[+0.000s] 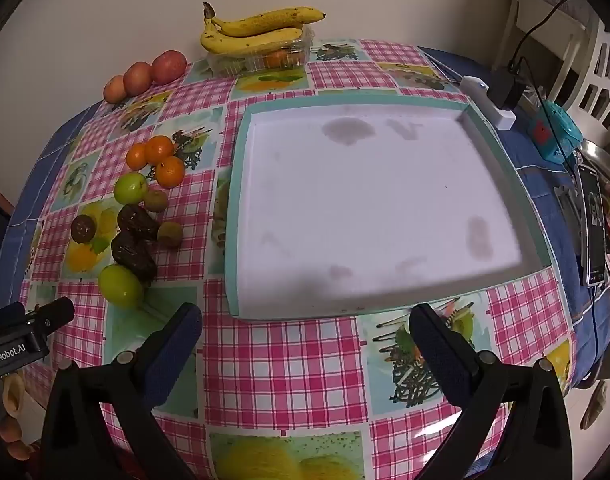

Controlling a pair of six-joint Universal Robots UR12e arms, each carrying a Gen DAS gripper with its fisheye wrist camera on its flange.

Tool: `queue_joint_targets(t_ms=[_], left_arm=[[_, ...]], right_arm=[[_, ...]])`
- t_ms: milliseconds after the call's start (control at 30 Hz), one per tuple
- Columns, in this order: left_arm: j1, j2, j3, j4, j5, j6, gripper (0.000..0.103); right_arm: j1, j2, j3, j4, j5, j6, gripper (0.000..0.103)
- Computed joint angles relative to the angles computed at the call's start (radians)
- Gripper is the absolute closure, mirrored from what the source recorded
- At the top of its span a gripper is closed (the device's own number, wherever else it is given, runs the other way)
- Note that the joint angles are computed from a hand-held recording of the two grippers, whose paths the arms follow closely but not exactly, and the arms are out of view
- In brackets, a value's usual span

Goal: Organize fruits

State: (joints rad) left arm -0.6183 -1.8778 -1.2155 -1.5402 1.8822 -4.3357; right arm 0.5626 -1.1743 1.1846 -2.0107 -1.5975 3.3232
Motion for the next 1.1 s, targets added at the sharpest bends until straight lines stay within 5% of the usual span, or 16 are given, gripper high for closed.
queue_joint_targets(t_ms=[1100], left_arm=[[-0.02,0.008,0.003,0.015,0.07,-0.03,0.0]], right_arm=[[0.002,-0.028,0.037,-0.074,0.022,0.002,0.0]])
